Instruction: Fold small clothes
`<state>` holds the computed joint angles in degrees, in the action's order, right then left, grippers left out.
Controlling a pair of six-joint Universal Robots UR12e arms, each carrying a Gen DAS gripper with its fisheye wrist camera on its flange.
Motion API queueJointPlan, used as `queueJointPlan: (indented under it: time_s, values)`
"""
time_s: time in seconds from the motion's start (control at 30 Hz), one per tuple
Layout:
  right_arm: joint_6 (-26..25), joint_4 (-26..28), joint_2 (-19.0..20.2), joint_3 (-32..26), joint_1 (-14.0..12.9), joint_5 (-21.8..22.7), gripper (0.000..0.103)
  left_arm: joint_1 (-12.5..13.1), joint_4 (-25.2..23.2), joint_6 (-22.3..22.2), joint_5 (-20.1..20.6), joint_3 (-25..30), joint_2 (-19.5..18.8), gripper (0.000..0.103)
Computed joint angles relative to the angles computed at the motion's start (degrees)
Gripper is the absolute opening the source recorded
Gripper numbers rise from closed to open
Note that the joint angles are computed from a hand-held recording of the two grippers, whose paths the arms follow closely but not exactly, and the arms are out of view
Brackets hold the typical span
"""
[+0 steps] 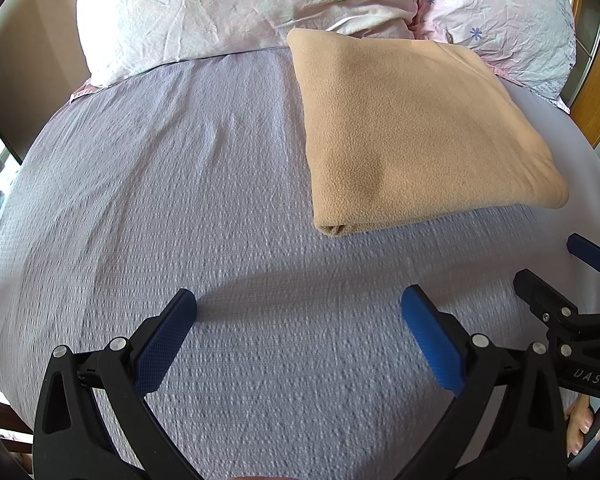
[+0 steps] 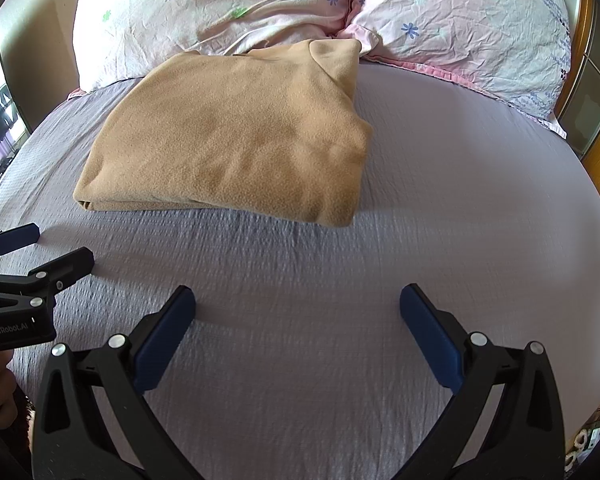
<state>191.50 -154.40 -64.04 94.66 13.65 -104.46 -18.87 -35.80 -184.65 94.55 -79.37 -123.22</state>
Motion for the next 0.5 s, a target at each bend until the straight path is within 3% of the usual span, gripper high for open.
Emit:
queueJointPlan:
  time_s: [0.5]
  values:
    - [0.06,-0.02,0.0,0.01,0.03,-0.05,0.101,0.24,-0.99,0.25,-0.34,0.37,-0.02,0.102]
